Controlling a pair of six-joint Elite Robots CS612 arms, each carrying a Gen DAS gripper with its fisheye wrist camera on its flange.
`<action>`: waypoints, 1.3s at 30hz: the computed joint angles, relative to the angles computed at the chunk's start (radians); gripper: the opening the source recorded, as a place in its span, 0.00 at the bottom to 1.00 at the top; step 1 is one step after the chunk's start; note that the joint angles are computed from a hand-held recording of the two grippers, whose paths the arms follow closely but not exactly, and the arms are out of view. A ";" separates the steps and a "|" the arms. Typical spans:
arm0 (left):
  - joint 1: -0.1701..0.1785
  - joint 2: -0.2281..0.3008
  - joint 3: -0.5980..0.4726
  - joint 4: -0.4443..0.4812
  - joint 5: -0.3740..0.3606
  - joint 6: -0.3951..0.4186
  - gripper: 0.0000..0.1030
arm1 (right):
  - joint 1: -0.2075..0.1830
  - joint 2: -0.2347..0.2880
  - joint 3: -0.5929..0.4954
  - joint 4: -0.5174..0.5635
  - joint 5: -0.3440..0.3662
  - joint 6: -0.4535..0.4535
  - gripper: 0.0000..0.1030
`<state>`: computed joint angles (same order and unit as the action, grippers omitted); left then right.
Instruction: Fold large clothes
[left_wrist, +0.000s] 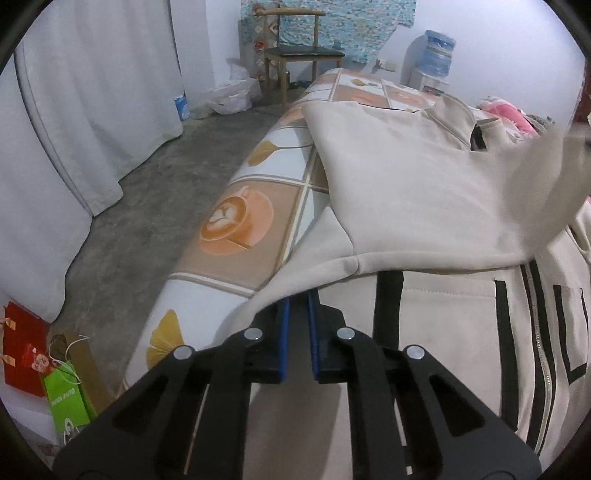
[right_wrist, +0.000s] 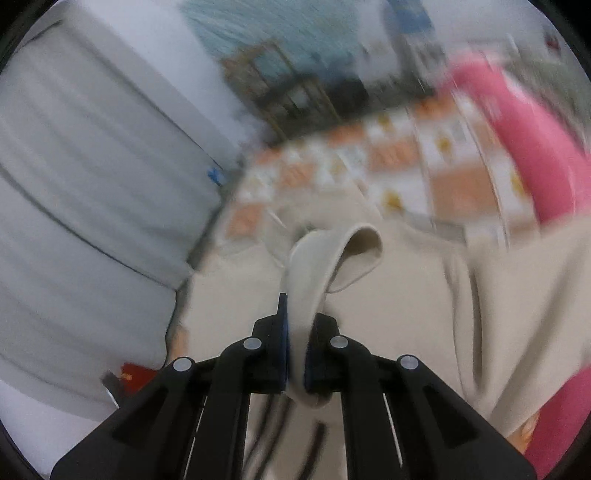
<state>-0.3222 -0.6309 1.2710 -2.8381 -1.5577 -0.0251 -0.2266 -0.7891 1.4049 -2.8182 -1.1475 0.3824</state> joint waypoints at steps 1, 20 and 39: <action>-0.002 0.000 0.000 0.000 0.008 0.001 0.09 | -0.004 0.013 0.001 0.038 0.001 0.010 0.07; 0.015 0.002 -0.011 0.008 -0.015 -0.040 0.02 | -0.024 0.041 0.018 0.115 -0.135 -0.032 0.22; -0.053 0.015 0.007 -0.098 0.207 0.399 0.17 | -0.020 0.042 0.047 0.071 -0.146 0.014 0.11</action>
